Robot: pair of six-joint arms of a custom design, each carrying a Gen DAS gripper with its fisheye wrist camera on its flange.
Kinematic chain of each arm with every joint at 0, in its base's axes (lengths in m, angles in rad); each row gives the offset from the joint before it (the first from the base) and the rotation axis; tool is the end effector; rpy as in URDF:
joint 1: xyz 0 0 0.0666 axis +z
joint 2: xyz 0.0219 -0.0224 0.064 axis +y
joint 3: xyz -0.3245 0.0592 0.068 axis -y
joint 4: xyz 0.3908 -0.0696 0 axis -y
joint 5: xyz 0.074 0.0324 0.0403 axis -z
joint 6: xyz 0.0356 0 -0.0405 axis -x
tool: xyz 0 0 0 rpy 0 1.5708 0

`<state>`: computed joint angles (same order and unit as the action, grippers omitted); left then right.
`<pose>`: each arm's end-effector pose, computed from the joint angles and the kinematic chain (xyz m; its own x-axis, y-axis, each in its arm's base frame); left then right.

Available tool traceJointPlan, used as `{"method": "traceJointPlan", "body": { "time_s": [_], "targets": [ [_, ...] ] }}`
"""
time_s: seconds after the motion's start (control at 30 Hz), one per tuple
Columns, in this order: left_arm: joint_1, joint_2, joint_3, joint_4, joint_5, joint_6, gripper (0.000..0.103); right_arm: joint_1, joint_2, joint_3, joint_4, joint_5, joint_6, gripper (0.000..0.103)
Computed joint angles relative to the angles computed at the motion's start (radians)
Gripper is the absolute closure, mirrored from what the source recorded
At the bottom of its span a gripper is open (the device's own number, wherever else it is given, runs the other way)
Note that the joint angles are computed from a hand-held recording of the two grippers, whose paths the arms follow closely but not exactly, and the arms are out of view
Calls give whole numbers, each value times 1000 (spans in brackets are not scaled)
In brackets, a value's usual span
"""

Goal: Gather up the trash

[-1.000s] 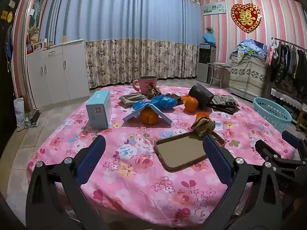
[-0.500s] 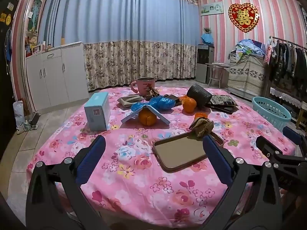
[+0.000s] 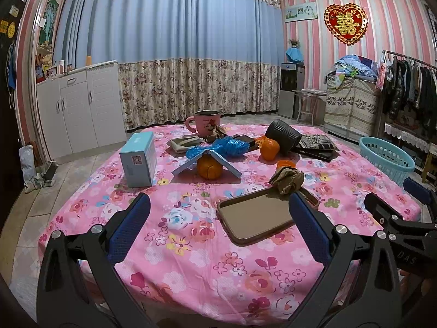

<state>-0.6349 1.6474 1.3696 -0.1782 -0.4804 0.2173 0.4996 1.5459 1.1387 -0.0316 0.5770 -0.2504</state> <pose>0.4806 -0.3341 0.2951 -0.3876 0.0480 -0.9206 0.1110 0.9938 0.0052 0.4787 0.2387 0.2576 -0.3534 0.0437 -0.9345 0.1234 0.9924 -0.0002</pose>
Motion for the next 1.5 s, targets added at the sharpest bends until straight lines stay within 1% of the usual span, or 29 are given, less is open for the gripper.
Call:
{"method": "traceJointPlan", "body": {
  "time_s": [0.73,1.5],
  "targets": [
    [-2,19,13,-8,-27,-15,5,-4,2,-1,-2,-3,-2,4],
    [1,18,13,-4,-30,-18,5,-5,3,-4,9,0,3,4]
  ]
}}
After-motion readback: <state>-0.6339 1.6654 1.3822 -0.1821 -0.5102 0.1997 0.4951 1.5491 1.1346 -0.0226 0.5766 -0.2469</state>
